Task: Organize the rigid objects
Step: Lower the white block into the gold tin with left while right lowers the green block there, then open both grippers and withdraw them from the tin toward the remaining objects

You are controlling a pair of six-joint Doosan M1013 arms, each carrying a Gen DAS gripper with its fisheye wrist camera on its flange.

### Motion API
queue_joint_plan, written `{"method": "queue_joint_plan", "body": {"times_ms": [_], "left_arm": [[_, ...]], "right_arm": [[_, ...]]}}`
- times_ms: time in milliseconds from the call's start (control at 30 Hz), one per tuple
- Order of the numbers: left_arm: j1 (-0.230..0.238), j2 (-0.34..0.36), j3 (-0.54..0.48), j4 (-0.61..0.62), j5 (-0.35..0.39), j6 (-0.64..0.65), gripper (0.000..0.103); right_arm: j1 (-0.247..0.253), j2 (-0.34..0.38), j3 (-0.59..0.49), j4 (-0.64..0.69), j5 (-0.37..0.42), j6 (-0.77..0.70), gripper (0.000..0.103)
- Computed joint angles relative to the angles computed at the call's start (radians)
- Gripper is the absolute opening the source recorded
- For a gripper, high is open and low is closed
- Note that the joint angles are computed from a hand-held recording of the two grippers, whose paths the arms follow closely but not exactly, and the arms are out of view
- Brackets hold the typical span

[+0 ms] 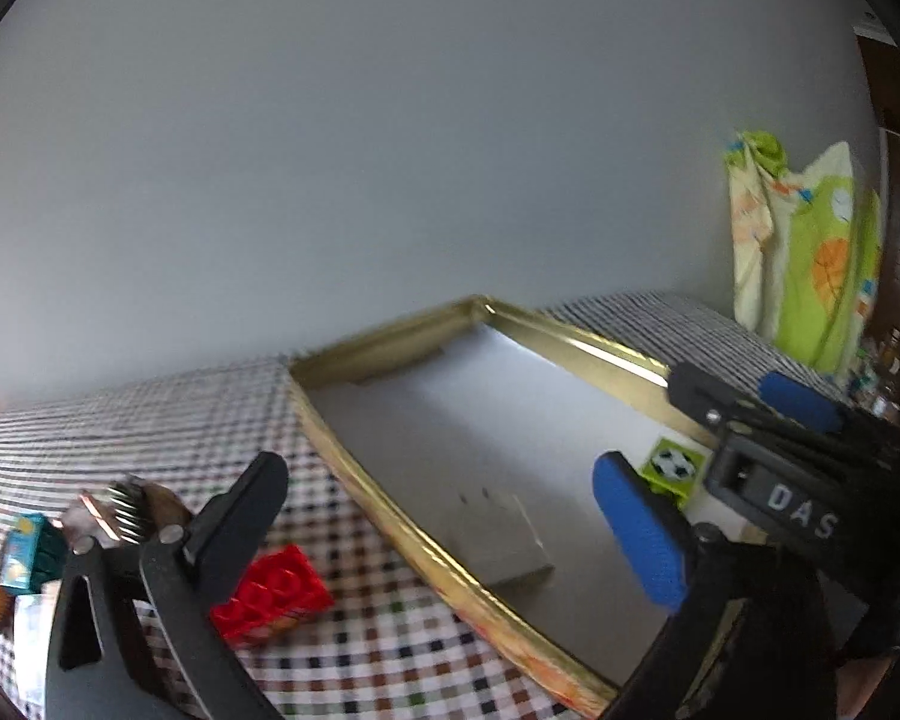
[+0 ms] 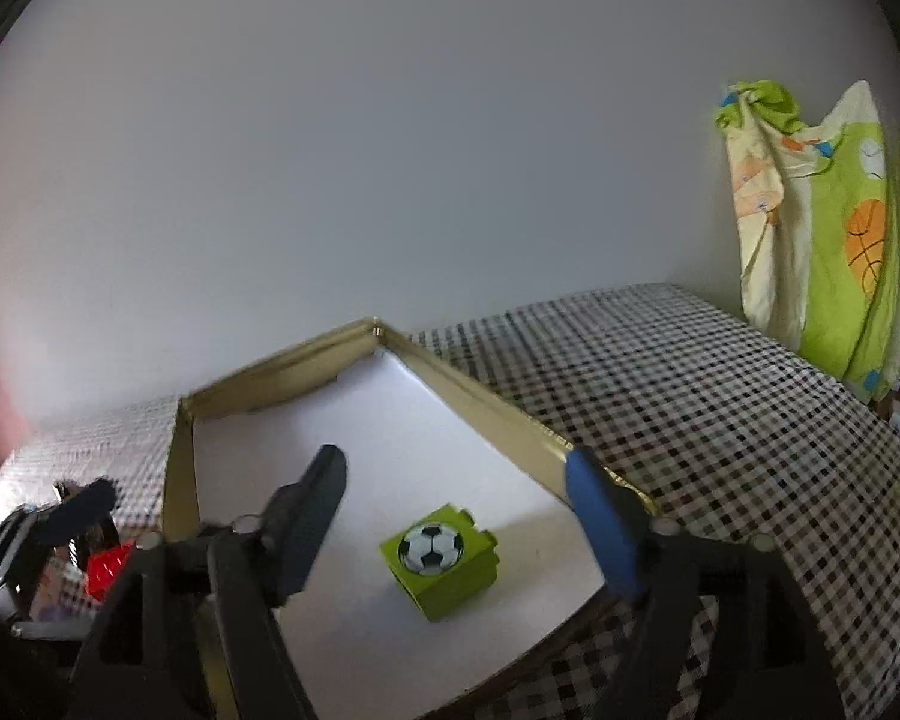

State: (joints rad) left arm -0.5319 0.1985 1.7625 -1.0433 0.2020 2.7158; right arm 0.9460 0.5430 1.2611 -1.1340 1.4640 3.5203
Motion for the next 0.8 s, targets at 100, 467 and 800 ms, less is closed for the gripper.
{"method": "queue_joint_plan", "body": {"times_ms": [100,467,800], "left_arm": [[0.003,-0.001,0.0,0.066,-0.009,-0.078,0.102],[0.001,-0.013,0.014,0.306,-0.062,-0.328,0.102],[0.017,-0.032,0.045,0.028,-0.105,-0.056,0.103]], "right_arm": [[0.004,0.007,-0.01,-0.016,0.022,-0.001,0.082],[0.026,0.024,-0.015,-0.124,0.095,0.042,0.082],[0.043,0.056,-0.043,-0.214,0.208,0.031,0.082]]}}
